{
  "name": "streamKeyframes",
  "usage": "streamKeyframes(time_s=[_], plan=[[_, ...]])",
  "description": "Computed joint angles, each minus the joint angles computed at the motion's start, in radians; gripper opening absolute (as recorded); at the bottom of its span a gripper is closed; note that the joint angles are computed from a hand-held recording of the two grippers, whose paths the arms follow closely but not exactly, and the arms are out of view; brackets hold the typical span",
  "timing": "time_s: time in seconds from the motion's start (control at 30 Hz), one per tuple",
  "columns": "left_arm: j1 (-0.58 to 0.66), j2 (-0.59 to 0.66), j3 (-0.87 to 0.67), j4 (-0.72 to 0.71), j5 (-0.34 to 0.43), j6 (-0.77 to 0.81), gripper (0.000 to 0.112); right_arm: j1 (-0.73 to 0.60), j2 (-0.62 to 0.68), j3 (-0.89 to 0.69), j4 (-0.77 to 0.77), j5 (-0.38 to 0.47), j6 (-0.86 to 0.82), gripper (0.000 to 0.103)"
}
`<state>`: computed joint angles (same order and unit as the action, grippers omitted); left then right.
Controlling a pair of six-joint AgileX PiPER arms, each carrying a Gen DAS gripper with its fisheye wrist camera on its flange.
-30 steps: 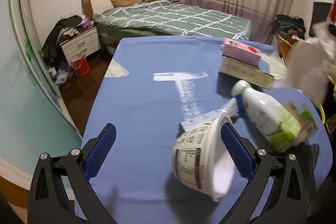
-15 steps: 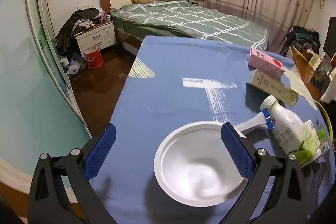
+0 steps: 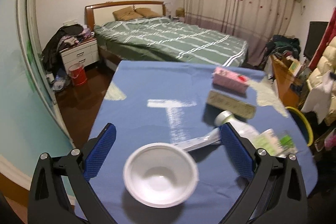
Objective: Collect trash
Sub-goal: 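Carry the white tissue into the bin and open the right gripper, then grasp the white paper bowl with the left gripper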
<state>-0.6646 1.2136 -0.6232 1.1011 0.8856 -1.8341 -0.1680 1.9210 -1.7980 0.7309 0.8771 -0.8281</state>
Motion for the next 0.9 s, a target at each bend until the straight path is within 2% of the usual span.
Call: streamKeyframes(time_s=[0.33,0.37,0.43,0.5,0.63,0.73,0.9], plan=[[-0.114,0.050,-0.120,-0.025,0.080,0.029,0.098,-0.051,0.258,-0.227,-0.130,0.061,0.151,0.010],[-0.120,0.054,-0.130,-0.030,0.086,0.034,0.098,-0.055,0.283,-0.250,-0.138,0.068,0.162,0.015],[-0.123,0.052,-0.142,-0.041,0.094,0.050,0.098,-0.059,0.308,-0.266,-0.153,0.056,0.178,0.034],[-0.126,0.057,-0.153,-0.048,0.098,0.059,0.098,-0.060,0.321,-0.268,-0.160,0.046,0.182,0.040],[-0.110,0.066,-0.166,-0.065,0.084,0.084,0.098,-0.069,0.331,-0.266,-0.163,0.037,0.178,0.041],[-0.099,0.066,-0.162,-0.074,0.071,0.092,0.098,-0.069,0.329,-0.262,-0.154,0.034,0.167,0.047],[-0.093,0.050,-0.117,-0.085,0.061,0.077,0.098,-0.057,0.310,-0.232,-0.152,0.028,0.152,0.048]])
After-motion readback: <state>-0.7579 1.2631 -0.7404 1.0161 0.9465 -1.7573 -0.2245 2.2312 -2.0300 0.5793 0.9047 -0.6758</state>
